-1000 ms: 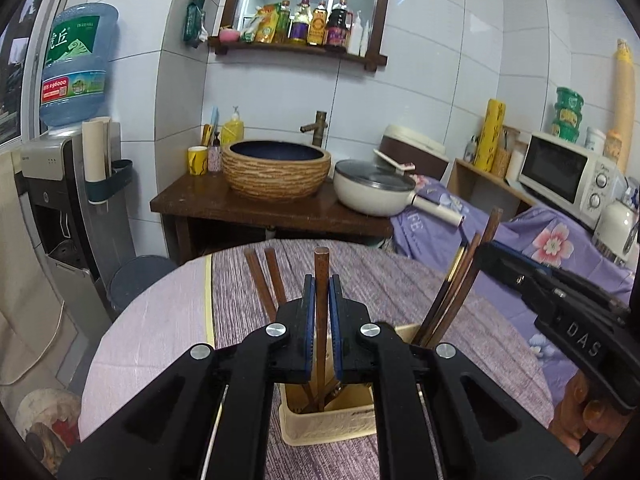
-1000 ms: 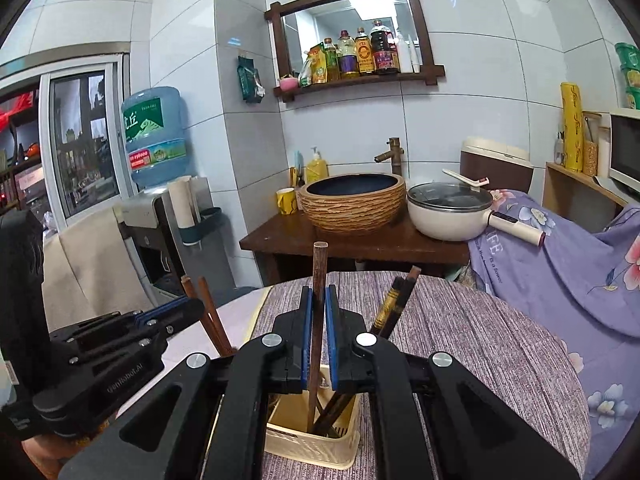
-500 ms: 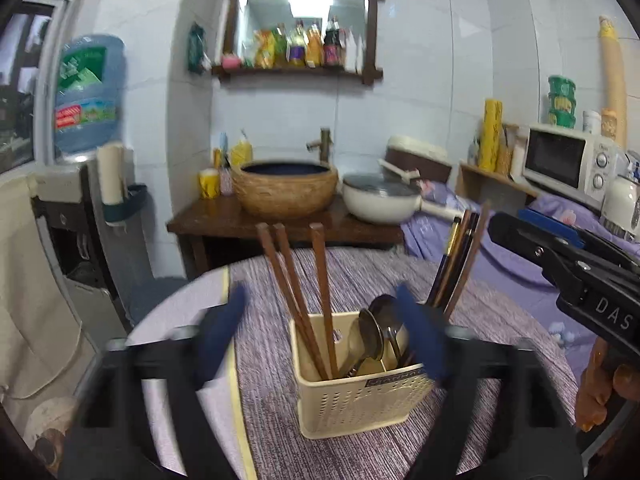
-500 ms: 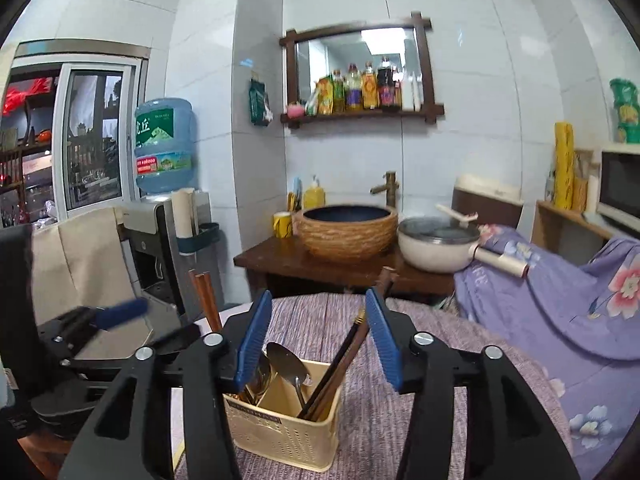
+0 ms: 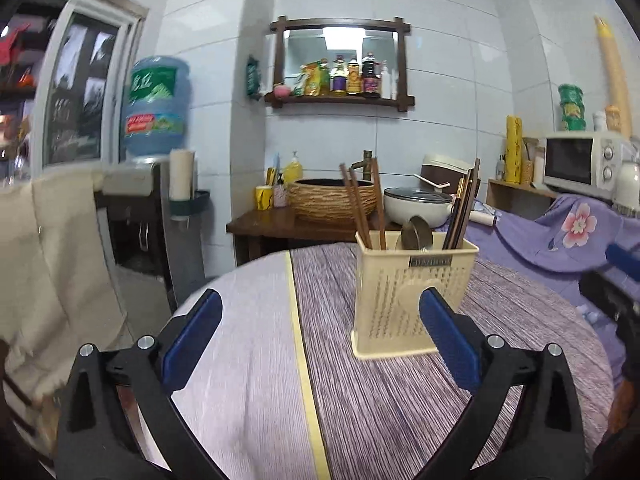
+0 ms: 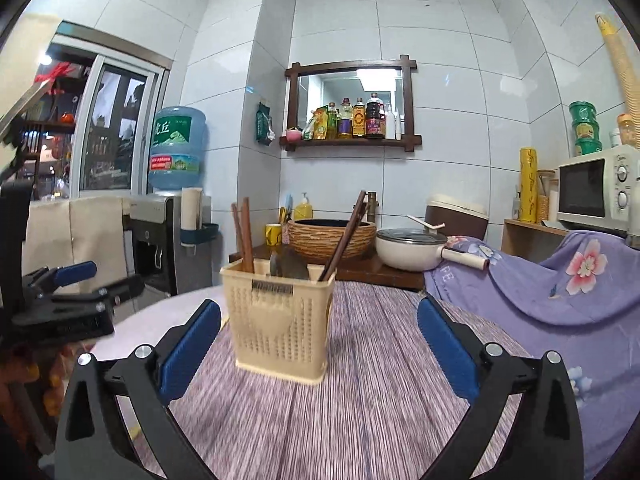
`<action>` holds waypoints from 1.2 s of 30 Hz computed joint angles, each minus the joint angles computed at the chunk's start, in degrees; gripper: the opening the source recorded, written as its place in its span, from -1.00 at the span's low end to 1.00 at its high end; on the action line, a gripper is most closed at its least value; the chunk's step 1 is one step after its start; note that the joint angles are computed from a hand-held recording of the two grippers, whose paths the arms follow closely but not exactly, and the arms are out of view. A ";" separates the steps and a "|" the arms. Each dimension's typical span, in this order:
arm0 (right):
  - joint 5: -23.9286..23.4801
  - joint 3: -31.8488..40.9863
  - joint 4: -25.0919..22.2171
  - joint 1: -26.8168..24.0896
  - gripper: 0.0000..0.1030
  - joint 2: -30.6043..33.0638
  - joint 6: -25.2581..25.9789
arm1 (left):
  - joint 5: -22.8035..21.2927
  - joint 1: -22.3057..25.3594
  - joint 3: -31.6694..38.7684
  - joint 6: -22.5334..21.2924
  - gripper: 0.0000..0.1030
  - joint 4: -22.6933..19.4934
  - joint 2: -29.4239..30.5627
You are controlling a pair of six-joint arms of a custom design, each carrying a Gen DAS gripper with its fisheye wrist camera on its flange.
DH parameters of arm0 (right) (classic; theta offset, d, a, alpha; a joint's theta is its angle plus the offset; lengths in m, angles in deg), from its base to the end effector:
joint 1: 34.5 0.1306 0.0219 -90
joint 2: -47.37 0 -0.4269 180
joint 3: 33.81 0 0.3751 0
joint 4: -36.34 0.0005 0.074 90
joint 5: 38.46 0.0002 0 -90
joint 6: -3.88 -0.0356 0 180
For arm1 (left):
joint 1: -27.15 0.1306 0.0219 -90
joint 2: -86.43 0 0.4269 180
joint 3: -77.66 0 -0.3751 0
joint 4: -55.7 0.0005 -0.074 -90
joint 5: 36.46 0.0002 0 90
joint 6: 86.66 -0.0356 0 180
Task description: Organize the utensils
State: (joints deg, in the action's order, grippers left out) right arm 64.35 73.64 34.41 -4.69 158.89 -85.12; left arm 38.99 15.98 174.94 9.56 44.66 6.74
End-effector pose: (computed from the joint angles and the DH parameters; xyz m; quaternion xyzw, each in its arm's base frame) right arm 0.5775 0.3212 0.4896 -0.1242 0.7318 0.0851 0.6647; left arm 0.5687 -0.1037 0.5042 -0.0441 0.7847 0.0064 0.6183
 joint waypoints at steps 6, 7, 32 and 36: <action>-0.48 -9.37 2.79 1.51 0.88 -4.68 -1.90 | 0.21 -1.02 -11.64 3.03 0.89 4.83 -6.19; -0.55 -10.68 3.31 1.75 0.88 -5.40 -2.21 | -0.33 -1.49 -13.06 2.56 0.89 5.08 -7.00; 0.59 -15.74 4.91 3.13 0.88 -8.25 -2.92 | -2.19 -4.52 -18.91 1.98 0.89 7.15 -11.39; 0.61 -15.50 4.44 3.17 0.88 -8.14 -2.90 | -2.51 -4.71 -18.73 1.53 0.89 7.00 -11.17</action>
